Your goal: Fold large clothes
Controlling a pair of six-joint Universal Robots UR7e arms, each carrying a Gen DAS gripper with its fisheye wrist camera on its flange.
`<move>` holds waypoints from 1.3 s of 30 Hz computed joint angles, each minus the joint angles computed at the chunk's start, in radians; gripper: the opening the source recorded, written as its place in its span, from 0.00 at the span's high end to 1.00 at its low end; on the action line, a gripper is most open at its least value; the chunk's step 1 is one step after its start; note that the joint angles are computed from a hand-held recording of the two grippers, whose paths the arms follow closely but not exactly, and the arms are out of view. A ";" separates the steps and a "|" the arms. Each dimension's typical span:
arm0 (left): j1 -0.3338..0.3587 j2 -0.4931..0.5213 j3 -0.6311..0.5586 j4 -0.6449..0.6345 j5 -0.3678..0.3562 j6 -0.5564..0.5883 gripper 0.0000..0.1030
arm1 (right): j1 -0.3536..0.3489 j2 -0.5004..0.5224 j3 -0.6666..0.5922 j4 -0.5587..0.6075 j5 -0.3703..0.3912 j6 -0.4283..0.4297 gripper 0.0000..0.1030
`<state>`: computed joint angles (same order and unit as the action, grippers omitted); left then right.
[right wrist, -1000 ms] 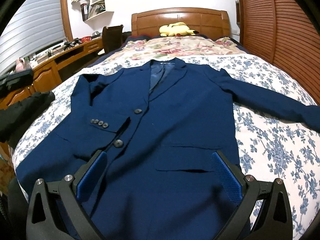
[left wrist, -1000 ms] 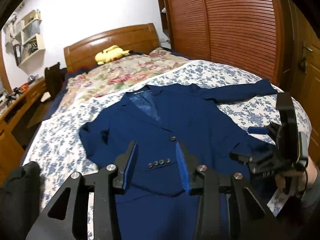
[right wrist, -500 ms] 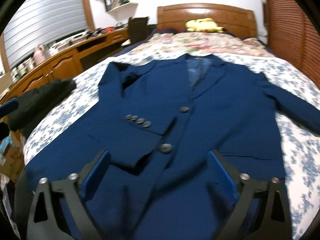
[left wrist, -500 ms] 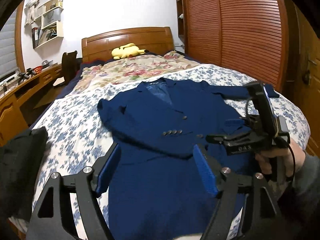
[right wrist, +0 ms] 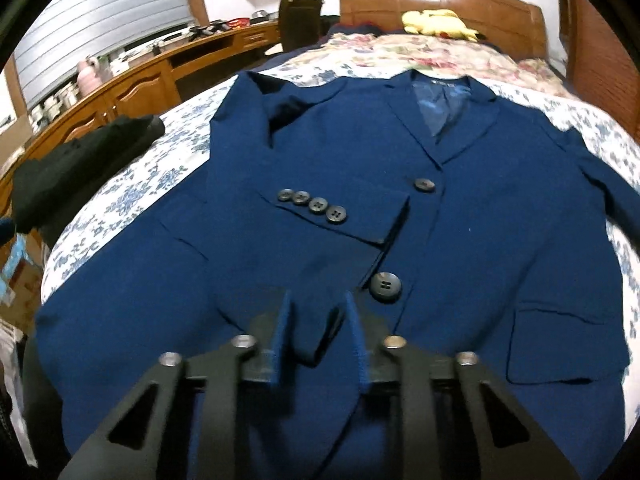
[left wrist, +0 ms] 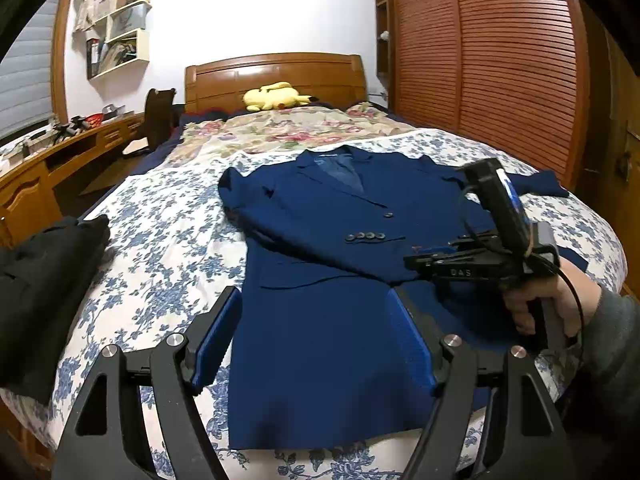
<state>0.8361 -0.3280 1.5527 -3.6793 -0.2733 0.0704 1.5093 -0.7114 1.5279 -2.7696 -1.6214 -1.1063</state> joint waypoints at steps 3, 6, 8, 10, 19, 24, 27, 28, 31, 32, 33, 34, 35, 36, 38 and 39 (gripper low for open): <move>-0.003 0.026 -0.025 -0.085 0.023 0.074 0.27 | -0.009 -0.009 0.012 -0.017 0.035 -0.024 0.95; -0.006 0.045 -0.053 -0.131 0.035 0.129 0.27 | -0.027 -0.039 0.041 -0.042 0.115 -0.050 0.96; -0.005 0.050 -0.065 -0.140 0.032 0.144 0.27 | -0.039 -0.067 0.070 -0.084 0.154 -0.064 0.97; -0.004 0.054 -0.074 -0.145 0.028 0.153 0.27 | -0.054 -0.097 0.087 -0.104 0.209 -0.056 0.97; 0.019 0.040 -0.089 -0.018 -0.042 0.060 0.27 | -0.115 -0.179 0.140 -0.295 0.316 -0.048 0.97; 0.039 0.054 -0.146 -0.007 -0.090 0.094 0.27 | -0.129 -0.196 0.169 -0.358 0.268 -0.052 0.97; 0.050 0.067 -0.196 -0.008 -0.118 0.140 0.27 | -0.134 -0.217 0.193 -0.353 0.242 -0.066 0.97; 0.054 0.070 -0.211 -0.011 -0.125 0.158 0.27 | -0.131 -0.223 0.205 -0.353 0.226 -0.073 0.97; 0.069 0.082 -0.265 -0.019 -0.160 0.222 0.27 | -0.113 -0.236 0.214 -0.325 0.164 -0.083 0.97; 0.075 0.085 -0.279 -0.015 -0.169 0.230 0.27 | -0.114 -0.237 0.219 -0.310 0.148 -0.086 0.97; 0.082 0.088 -0.296 -0.008 -0.182 0.238 0.27 | -0.117 -0.239 0.224 -0.300 0.136 -0.088 0.97; 0.088 0.092 -0.310 -0.002 -0.192 0.241 0.27 | -0.113 -0.247 0.222 -0.283 0.123 -0.084 0.97; 0.097 0.094 -0.325 0.013 -0.210 0.238 0.27 | -0.113 -0.245 0.217 -0.270 0.109 -0.081 0.97; 0.104 0.097 -0.339 0.025 -0.222 0.237 0.27 | -0.115 -0.242 0.218 -0.264 0.093 -0.076 0.97; 0.115 0.107 -0.366 0.040 -0.235 0.246 0.27 | -0.112 -0.229 0.190 -0.230 0.072 -0.060 0.95; 0.121 0.114 -0.379 0.048 -0.241 0.254 0.27 | -0.110 -0.223 0.181 -0.221 0.063 -0.051 0.93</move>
